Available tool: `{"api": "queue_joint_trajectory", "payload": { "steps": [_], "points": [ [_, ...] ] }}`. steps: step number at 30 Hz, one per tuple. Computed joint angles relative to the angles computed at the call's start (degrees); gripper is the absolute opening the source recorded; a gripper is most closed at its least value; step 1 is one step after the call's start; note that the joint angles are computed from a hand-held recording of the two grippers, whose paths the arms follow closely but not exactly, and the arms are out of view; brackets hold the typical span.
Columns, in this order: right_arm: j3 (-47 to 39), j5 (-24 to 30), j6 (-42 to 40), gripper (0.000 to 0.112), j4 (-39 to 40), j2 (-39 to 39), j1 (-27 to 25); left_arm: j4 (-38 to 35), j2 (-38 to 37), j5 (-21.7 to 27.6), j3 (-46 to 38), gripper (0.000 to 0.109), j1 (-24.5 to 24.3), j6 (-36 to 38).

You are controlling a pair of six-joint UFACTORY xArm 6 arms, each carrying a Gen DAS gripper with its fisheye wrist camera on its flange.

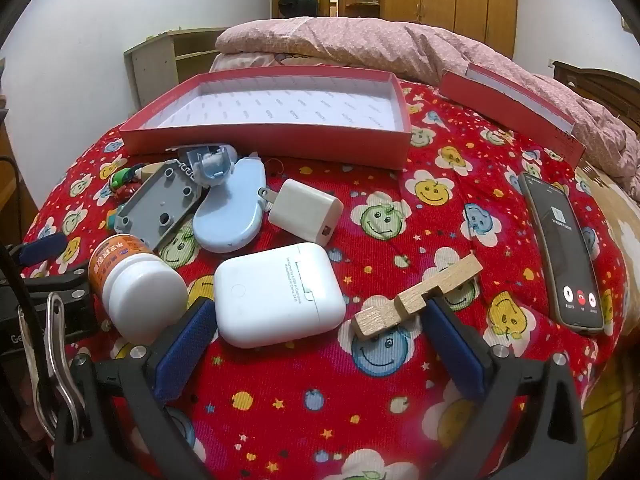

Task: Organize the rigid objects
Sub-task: 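Move both tools toward the scattered objects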

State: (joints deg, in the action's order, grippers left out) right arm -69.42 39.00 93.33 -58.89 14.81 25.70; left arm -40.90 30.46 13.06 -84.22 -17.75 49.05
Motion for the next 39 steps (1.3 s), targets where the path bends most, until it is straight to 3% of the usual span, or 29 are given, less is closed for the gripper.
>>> {"api": "queue_joint_trajectory", "payload": {
  "steps": [20, 30, 37, 39],
  "points": [
    [0.3, -0.4, -0.1, 0.103, 0.4, -0.2, -0.1, 0.0, -0.1, 0.7, -0.1, 0.103, 0.1, 0.3],
    [2.8, -3.6, -1.3, 0.102, 2.7, -2.5, -1.0, -7.1, -5.4, 3.7, 4.8, 0.102, 2.5, 8.1],
    [6.6, -5.0, -4.5, 0.098, 6.4, -6.0, -0.7, -10.2, -9.0, 13.7, 6.3, 0.102, 3.9, 10.9],
    [7.9, -5.0, -5.3, 0.098, 6.9, -7.1, -0.3, -11.0, -10.1, 14.6, 7.2, 0.102, 3.6, 12.4]
  ]
}}
